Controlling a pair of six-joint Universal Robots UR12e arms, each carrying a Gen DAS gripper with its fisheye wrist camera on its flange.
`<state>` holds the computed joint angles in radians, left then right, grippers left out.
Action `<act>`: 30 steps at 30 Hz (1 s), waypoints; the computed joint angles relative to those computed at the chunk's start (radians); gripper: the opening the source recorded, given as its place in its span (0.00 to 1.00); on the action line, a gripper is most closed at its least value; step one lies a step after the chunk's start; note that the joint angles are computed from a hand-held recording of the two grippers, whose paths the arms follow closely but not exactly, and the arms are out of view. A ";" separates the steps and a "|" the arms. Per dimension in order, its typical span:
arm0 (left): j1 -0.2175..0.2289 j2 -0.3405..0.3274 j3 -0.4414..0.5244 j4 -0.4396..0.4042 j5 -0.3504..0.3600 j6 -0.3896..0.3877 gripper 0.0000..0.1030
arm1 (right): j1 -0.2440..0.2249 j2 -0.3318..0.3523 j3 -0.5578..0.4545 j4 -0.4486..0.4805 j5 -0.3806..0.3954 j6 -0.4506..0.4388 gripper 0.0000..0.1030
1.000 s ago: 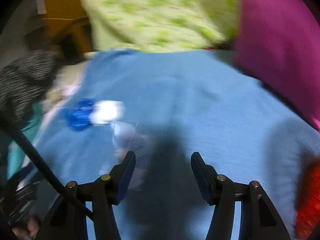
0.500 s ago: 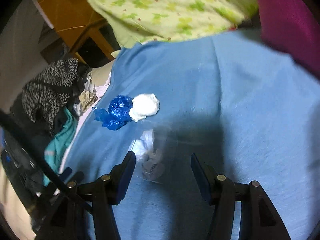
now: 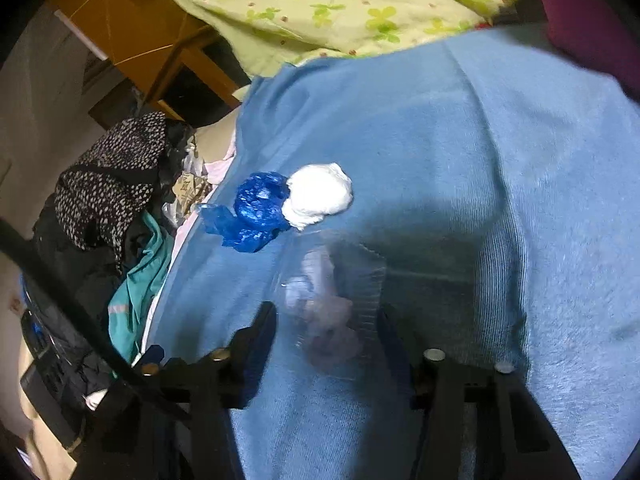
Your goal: Collect trash
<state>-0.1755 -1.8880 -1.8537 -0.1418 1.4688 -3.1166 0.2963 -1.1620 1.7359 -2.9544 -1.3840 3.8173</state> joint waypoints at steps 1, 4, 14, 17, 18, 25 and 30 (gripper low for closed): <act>-0.001 0.000 0.000 0.001 0.001 0.002 0.72 | 0.007 -0.005 -0.002 0.006 -0.021 -0.026 0.40; -0.002 -0.001 -0.001 0.000 0.004 0.008 0.72 | 0.028 -0.013 -0.013 0.028 -0.091 -0.102 0.33; 0.002 0.001 -0.001 -0.004 -0.006 0.002 0.72 | 0.041 -0.002 -0.032 0.070 -0.105 -0.147 0.61; 0.007 0.003 -0.002 -0.003 -0.020 -0.010 0.72 | 0.029 0.003 -0.033 0.090 -0.082 -0.103 0.64; 0.008 0.003 -0.002 -0.005 -0.022 -0.012 0.72 | 0.023 0.004 -0.031 0.088 -0.064 -0.086 0.64; 0.008 0.003 -0.002 -0.010 -0.023 -0.013 0.72 | 0.022 0.018 -0.035 0.086 -0.072 -0.057 0.50; 0.007 0.003 -0.001 -0.013 -0.023 -0.013 0.72 | 0.046 0.010 -0.046 0.107 -0.171 -0.132 0.50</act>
